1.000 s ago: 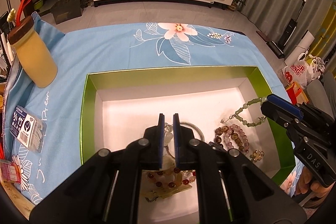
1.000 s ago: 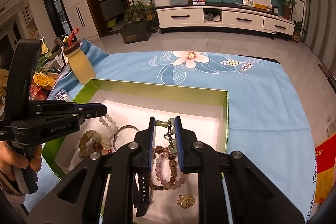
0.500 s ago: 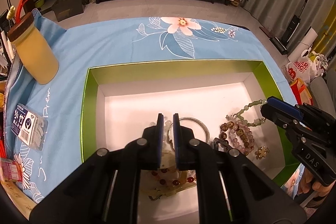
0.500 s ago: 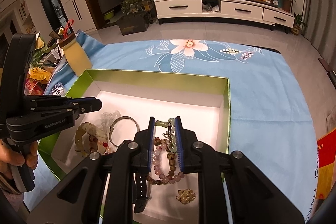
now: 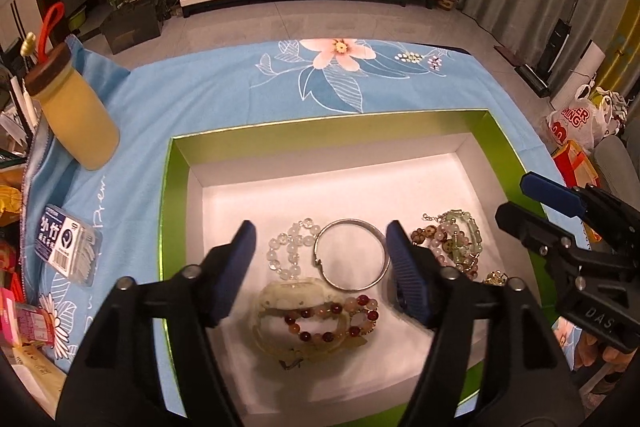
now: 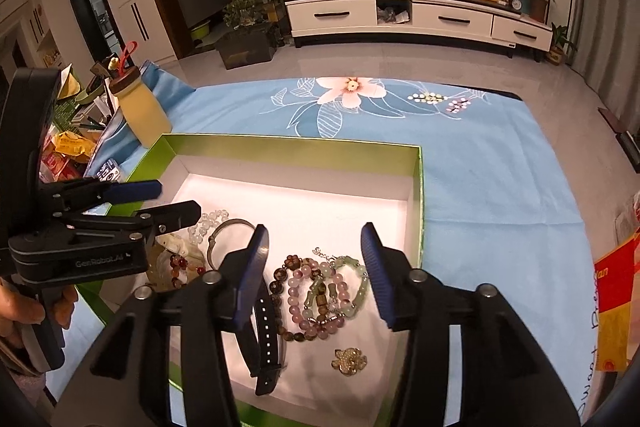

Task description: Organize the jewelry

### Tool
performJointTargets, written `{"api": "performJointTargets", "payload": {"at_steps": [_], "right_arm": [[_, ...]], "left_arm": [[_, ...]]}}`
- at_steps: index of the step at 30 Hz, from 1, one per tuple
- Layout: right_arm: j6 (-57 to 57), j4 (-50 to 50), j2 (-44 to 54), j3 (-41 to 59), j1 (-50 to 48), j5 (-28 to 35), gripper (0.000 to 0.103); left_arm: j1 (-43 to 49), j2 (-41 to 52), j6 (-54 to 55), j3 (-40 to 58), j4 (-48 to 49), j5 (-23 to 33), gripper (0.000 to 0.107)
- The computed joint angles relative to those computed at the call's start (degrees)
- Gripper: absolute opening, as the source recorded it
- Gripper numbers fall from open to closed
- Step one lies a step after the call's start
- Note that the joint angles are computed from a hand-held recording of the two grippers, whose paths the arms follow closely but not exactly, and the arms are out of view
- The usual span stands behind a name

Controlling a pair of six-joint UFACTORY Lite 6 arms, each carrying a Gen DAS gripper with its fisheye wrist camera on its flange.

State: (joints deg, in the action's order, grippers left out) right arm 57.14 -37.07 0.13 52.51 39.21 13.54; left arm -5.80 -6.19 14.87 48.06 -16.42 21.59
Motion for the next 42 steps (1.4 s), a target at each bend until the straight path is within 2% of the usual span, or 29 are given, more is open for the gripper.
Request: {"api": "performJointTargets", "payload": {"at_steps": [2, 4, 6, 8, 11, 15, 18, 20, 22, 25, 27, 30, 36, 42], "right_arm": [[1.44, -1.12, -0.94, -0.27, 0.44, 1.69, 0.069], [-1.84, 2.72, -1.74, -0.36, 0.31, 2.8, 0.077], [-4.72, 6.31, -2.34, 0.0, 0.37, 4.37, 0.09], [-7.22, 9.46, -2.67, 1.16, 0.64, 7.45, 0.102], [-8.23, 11.13, -2.75, 3.98, 1.91, 13.71, 0.102], [-11.91, 15.21, -2.76, 8.44, 2.94, 21.67, 0.102], [-12.74, 16.9, -4.13, 11.56, 4.02, 27.06, 0.102], [-14.09, 18.95, -5.22, 12.62, 4.26, 28.91, 0.102], [-16.1, 21.86, -5.12, 15.41, 4.29, 32.07, 0.102], [-16.77, 21.97, -5.21, 18.56, 5.45, 35.34, 0.102], [-15.66, 19.79, -4.85, 20.33, 7.11, 37.04, 0.102], [-13.73, 17.9, -5.18, 20.82, 8.58, 37.82, 0.102], [-11.73, 16.46, -4.42, 20.25, 9.14, 37.75, 0.102], [-11.44, 15.96, -3.96, 20.69, 9.32, 37.83, 0.102]], "left_arm": [[-0.35, -1.56, -3.38, -0.63, 3.46, 0.19, 0.083], [-0.68, -3.43, -7.29, -1.07, 7.03, 0.83, 0.092], [-1.07, -5.42, -13.08, -1.49, 12.25, 1.86, 0.101], [-0.83, -6.38, -15.82, -1.03, 14.45, 3.73, 0.101], [0.41, -8.51, -14.99, -0.25, 12.85, 7.88, 0.101], [1.02, -9.7, -18.07, 3.79, 14.83, 16.58, 0.101], [3.91, -11.71, -11.83, 5.9, 8.02, 22.02, 0.101], [5.49, -13.5, -9.15, 7.17, 4.93, 25.37, 0.101], [5.03, -14.1, -10.81, 8.73, 6.12, 27.91, 0.101], [6.54, -15.79, -9.47, 10.91, 3.58, 32.05, 0.101], [4.3, -16.41, -14.24, 12.25, 7.86, 33.78, 0.101], [3.79, -17.2, -15.24, 12.47, 8.13, 34.96, 0.101], [-0.13, -18.4, -21.27, 12.0, 15.9, 35.26, 0.101], [0.54, -18.77, -22.05, 12.78, 17.16, 35.67, 0.101]]}}
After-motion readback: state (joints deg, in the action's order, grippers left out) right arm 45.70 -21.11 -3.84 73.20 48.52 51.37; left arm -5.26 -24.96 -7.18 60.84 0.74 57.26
